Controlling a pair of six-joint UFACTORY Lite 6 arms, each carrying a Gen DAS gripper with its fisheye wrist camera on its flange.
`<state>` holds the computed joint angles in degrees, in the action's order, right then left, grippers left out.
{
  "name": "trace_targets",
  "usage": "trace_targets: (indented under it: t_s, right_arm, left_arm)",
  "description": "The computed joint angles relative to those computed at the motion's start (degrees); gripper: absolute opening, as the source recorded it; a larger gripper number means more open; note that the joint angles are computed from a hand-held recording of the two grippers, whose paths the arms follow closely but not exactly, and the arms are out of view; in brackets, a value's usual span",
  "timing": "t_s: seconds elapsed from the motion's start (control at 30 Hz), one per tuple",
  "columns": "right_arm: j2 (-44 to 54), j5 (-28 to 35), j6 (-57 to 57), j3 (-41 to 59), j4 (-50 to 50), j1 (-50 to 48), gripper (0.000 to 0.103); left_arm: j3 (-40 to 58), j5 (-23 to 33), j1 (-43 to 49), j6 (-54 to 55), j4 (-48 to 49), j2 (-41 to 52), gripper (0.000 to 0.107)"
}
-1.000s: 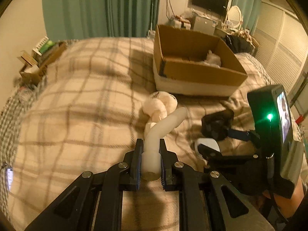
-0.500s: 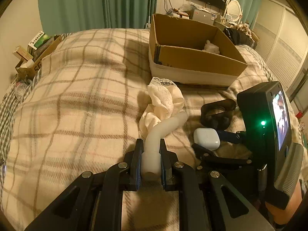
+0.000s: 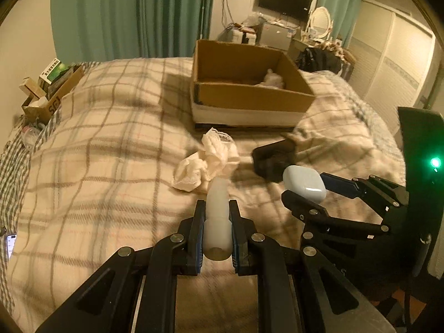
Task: Organize objects
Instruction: 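Hold the tube with the left tool while the right tool grasps the earbud case, then lower the tube and earbud case into the box and open both tools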
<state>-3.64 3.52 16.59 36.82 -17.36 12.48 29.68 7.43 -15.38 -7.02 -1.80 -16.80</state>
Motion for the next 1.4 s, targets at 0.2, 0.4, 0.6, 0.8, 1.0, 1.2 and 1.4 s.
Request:
trace_targets:
  t_s: [0.2,0.4,0.6,0.8,1.0,1.2,1.4]
  right_arm:
    - [-13.09,4.86,-4.87,-4.14,5.08,0.62,0.055]
    - [-20.85,10.08,-24.4,-2.94,23.89,-1.67,0.055]
    - [-22.24,14.49,-30.84,3.89,27.95,-3.95,0.055]
    - [-17.56,17.38,-39.04,14.47,33.04,-7.51,0.055]
    - [-9.39,18.66,-45.43,25.98,37.1,-10.77,0.055]
    - [1.53,19.88,-48.36,39.64,37.87,-12.31,0.055]
    - [13.36,20.89,-47.65,53.29,36.24,-12.71,0.055]
  left_arm:
    - [1.1,4.94,-1.99,2.28,-3.04,-6.89,0.015]
    - [6.39,9.18,-4.55,0.76,-0.57,-9.63,0.015]
    - [17.44,11.9,-4.31,2.11,0.12,-4.65,0.015]
    - [28.97,13.23,-2.67,2.88,1.31,3.15,0.015]
    - [41.92,14.28,-2.7,-1.19,7.61,14.04,0.015]
    - [55.31,15.96,-2.67,-1.45,8.69,25.76,0.015]
    - [69.15,18.2,-2.42,-0.87,8.89,37.51,0.015]
